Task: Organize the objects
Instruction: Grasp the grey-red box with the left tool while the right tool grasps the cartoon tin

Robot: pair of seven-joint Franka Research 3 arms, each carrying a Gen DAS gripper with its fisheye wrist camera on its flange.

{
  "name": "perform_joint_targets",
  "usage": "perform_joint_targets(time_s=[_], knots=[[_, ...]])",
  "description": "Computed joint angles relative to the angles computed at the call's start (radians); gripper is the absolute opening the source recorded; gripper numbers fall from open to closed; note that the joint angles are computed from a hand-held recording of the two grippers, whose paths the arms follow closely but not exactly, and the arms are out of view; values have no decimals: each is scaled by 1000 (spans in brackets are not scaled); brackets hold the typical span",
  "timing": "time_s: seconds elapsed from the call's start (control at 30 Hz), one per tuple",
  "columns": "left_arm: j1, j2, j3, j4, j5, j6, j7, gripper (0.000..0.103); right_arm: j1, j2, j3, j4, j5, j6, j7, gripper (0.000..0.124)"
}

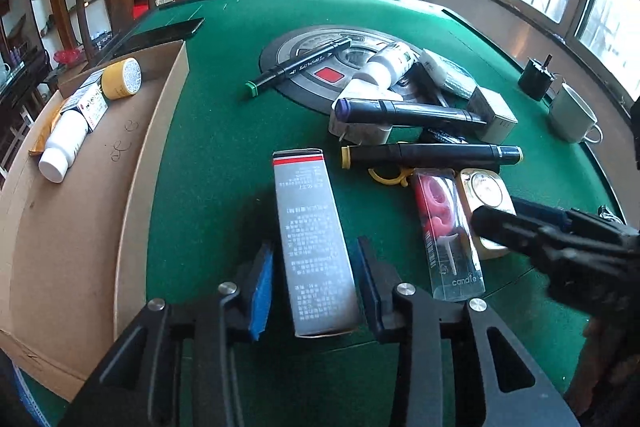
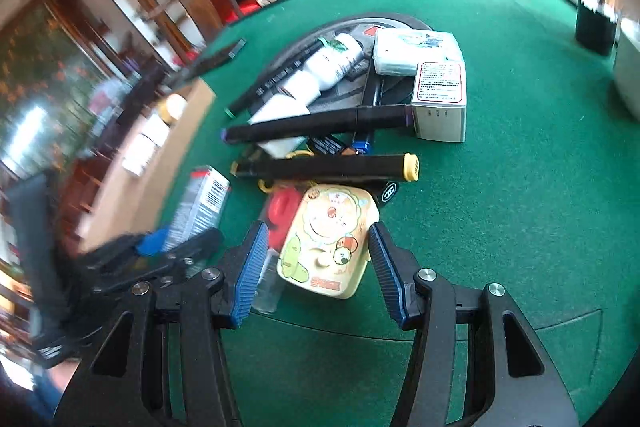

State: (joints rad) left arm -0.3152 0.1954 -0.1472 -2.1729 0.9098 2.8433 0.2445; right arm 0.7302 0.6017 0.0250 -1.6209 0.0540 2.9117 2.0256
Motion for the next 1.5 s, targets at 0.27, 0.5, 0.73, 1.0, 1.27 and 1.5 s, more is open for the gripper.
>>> perform_joint_targets(time_s=[0.27,0.5,0.73,1.0,1.27,1.5], knots=[[-14,6,3,12,38,-30,-24,39,116,-31,-155,-32,-181,-47,161,53],[-22,18,-6,36,42,-80,-34,39,119,-44,-154,-17,-334,-121,231,48],[-21,22,-8,38,43,-77,-26,44,39,26,-74,104,-338,-190,152,48],[-27,23,-2,41,48,-75,-38,38,98,0,-144,35,-385,-97,209,46],[-30,-19,19,0,189,8,-185,26,93,-109,-138,-149,-354,37,266,46],[-4,-71,-15,-26,260,12,-238,26,133,-194,-170,-258,-360,62,262,46]])
